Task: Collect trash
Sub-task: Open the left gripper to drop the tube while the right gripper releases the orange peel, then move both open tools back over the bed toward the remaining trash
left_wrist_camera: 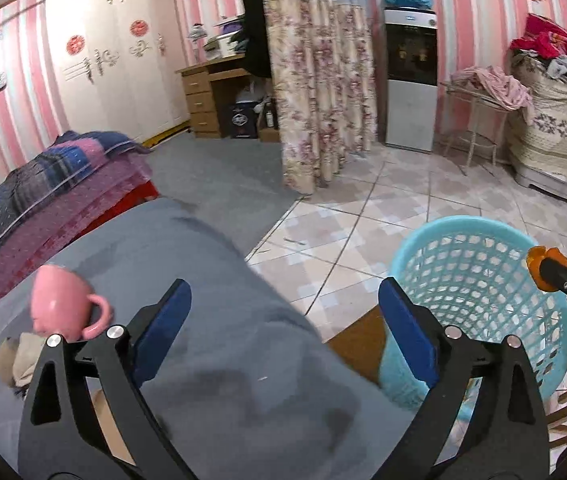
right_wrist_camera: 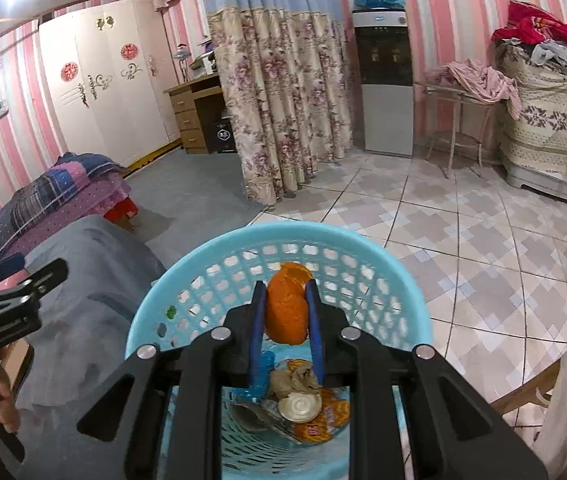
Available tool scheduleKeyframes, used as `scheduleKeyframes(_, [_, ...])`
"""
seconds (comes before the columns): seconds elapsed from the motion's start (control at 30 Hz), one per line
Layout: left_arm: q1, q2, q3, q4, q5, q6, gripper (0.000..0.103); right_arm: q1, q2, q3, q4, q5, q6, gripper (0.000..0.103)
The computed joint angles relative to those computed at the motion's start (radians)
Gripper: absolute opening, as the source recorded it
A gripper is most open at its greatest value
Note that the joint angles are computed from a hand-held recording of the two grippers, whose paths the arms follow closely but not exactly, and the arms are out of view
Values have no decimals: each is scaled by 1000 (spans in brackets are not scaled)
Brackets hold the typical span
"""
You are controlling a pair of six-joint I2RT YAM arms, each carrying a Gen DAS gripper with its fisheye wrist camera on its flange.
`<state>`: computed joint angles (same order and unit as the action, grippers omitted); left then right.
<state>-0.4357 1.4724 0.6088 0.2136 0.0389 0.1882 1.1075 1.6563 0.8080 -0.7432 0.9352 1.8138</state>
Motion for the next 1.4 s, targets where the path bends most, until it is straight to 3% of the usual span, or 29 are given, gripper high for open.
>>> scheduleKeyframes(0.2, [132,-22,-9,-34,116,-4,92,-21,45,32,25,-21,-26,21])
scheduleKeyframes(0.47, [157,-19,-15,-42,145,-27,92,-20,56,41,28,-26,-18,25])
scheduleKeyframes(0.53, [142,-27,-27,-28,127,-25,92,-21,61,44,41,-27,-33,32])
scheduleKeyframes(0.7, [122,-40,-48,-11,105,-16,92,-13,81,74,12,-14,-34,65])
scheduleKeyframes(0.9, [135,-56,-55,-21,118,-19,92,4,92,111,-62,19,-1,91])
scheduleKeyframes(1.4, [337,-221,-105,-111,254,48,92,26,132,218,-164,64,-3,94])
